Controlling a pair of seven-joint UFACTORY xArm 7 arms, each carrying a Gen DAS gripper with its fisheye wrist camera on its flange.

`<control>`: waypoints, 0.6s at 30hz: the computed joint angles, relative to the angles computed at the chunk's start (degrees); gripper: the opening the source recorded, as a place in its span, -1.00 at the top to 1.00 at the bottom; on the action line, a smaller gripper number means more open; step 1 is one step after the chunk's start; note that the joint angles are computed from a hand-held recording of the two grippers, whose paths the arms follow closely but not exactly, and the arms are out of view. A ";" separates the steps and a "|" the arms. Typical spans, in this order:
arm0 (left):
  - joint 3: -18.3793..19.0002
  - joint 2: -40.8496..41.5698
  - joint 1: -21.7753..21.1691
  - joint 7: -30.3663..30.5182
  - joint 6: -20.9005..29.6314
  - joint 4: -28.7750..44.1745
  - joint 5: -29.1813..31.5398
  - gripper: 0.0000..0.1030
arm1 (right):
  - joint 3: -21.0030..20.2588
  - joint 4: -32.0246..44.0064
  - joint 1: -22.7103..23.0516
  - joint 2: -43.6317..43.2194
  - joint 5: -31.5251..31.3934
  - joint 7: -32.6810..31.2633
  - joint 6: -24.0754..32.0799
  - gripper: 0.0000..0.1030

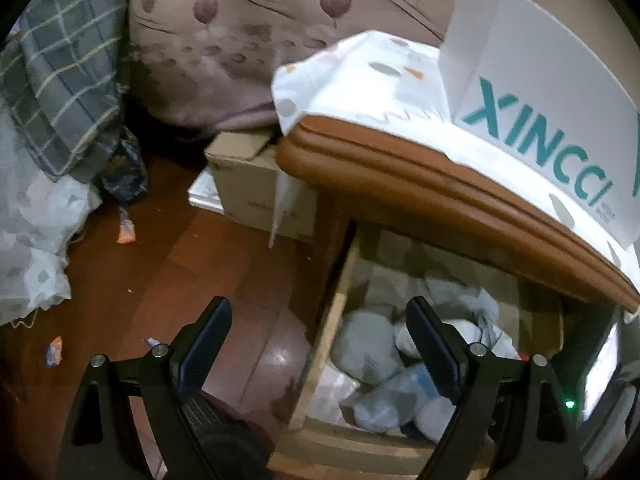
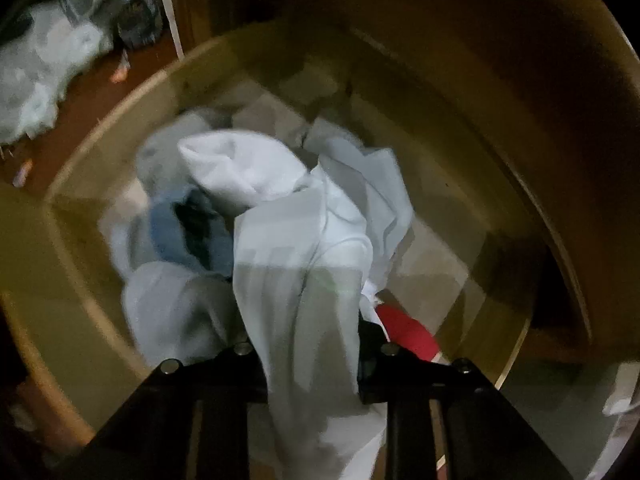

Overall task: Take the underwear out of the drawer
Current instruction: 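Grasp the white cloth in the drawer with the right gripper and lift, then reach the left gripper into the drawer toward the floral sock while the right gripper holds the white cloth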

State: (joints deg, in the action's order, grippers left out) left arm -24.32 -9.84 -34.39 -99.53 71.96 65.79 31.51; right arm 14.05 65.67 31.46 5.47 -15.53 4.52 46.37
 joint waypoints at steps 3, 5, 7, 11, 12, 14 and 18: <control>0.56 0.60 -0.08 1.76 -2.70 -0.24 -1.06 -0.68 | 0.13 -2.25 -0.71 -3.11 3.61 -1.22 -2.10 0.54; 0.65 1.13 -0.21 2.74 -4.08 -0.11 -0.80 -0.68 | 0.28 -3.08 -1.09 -4.81 6.18 -2.11 -2.60 0.56; 0.88 1.07 -0.31 3.21 -6.19 -0.59 -0.90 -0.68 | 0.36 -3.83 -1.50 -6.66 10.25 -3.61 -2.70 0.56; 1.64 0.85 -0.16 5.05 -12.55 -2.23 -2.88 -0.68 | -0.04 -6.45 -2.29 -10.59 16.75 -6.07 -4.32 0.57; 1.91 0.91 -0.08 5.79 -14.25 -2.64 -3.73 -0.68 | -0.40 -7.13 -2.47 -11.62 19.14 -6.88 -4.70 0.58; 2.27 1.20 0.12 7.11 -17.09 -3.22 -5.14 -0.68 | -1.14 -7.94 -2.95 -12.68 22.96 -8.13 -4.98 0.59; 2.75 2.44 0.39 9.70 -21.20 -3.39 -7.45 -0.68 | -2.14 -9.79 -3.74 -15.65 27.44 -9.80 -5.66 0.61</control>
